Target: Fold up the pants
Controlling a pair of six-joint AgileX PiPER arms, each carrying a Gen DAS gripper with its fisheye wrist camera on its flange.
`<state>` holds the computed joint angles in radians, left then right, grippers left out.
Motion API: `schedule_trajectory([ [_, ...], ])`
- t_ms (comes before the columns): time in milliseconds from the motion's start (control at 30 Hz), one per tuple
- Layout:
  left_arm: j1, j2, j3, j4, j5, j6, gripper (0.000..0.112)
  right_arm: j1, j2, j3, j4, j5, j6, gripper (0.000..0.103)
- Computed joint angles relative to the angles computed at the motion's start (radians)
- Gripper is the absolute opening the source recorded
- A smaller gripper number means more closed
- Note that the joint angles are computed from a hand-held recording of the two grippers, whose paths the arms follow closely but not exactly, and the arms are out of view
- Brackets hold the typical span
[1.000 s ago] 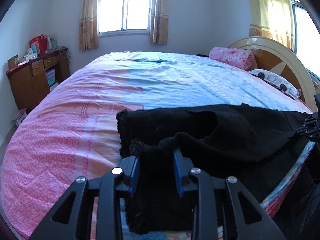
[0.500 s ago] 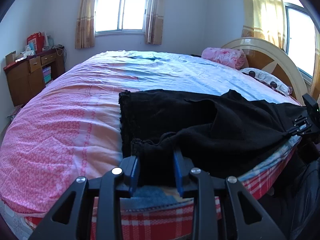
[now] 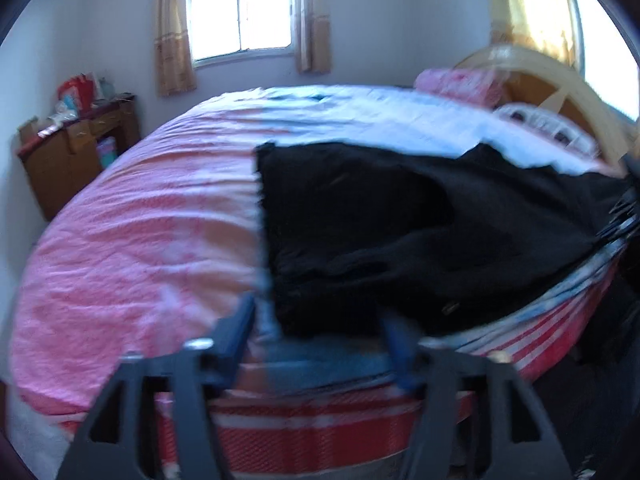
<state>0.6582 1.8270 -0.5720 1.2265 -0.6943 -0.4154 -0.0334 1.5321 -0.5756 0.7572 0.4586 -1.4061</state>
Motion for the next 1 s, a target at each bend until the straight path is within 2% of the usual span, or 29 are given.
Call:
schedule_trajectory([
  [67,0.013,-0.009,0.012,-0.076,0.026,0.078,0.084,-0.010,-0.006,-0.010,-0.039,0.027,0.025,0.007],
  [167,0.062,-0.007,-0.017,-0.034,0.038,0.006,0.084,-0.031,-0.031,-0.006,-0.056,0.053,0.006,0.008],
  [267,0.111,-0.064,-0.002,-0.005,-0.003,-0.069,0.084,-0.046,-0.053,-0.012,-0.076,0.098,0.020,0.008],
  [333,0.110,-0.123,0.026,0.006,-0.035,-0.102,0.084,-0.093,-0.066,-0.038,-0.070,0.182,0.009,0.008],
  [400,0.062,-0.204,0.067,-0.022,-0.058,-0.111,0.090,-0.133,-0.073,-0.058,-0.038,0.243,-0.017,0.009],
  [500,-0.047,-0.281,0.100,-0.024,-0.084,-0.188,0.098,-0.182,-0.056,-0.132,0.030,0.380,-0.025,0.009],
  [567,-0.164,-0.298,0.107,-0.032,-0.077,-0.250,0.098,-0.175,-0.040,-0.175,0.082,0.431,-0.018,0.009],
  [633,-0.322,-0.278,0.107,-0.114,-0.035,-0.259,0.098,-0.139,-0.002,-0.242,0.152,0.463,0.014,0.010],
  [667,-0.401,-0.243,0.088,-0.117,-0.021,-0.281,0.098,-0.109,0.026,-0.285,0.190,0.461,0.048,0.015],
  [733,-0.527,-0.206,0.081,-0.233,0.033,-0.218,0.098,-0.063,0.091,-0.369,0.251,0.463,0.112,0.041],
  [767,-0.587,-0.187,0.075,-0.281,0.058,-0.199,0.098,-0.049,0.119,-0.405,0.278,0.457,0.142,0.065],
  [800,-0.636,-0.159,0.059,-0.307,0.077,-0.197,0.098,-0.024,0.159,-0.455,0.309,0.431,0.186,0.071],
  [867,-0.696,-0.139,0.054,-0.392,0.110,-0.157,0.098,0.026,0.229,-0.556,0.292,0.380,0.293,0.071],
  [1000,-0.728,-0.103,0.015,-0.377,0.141,-0.259,0.098,0.109,0.401,-0.785,0.198,0.370,0.486,0.071],
])
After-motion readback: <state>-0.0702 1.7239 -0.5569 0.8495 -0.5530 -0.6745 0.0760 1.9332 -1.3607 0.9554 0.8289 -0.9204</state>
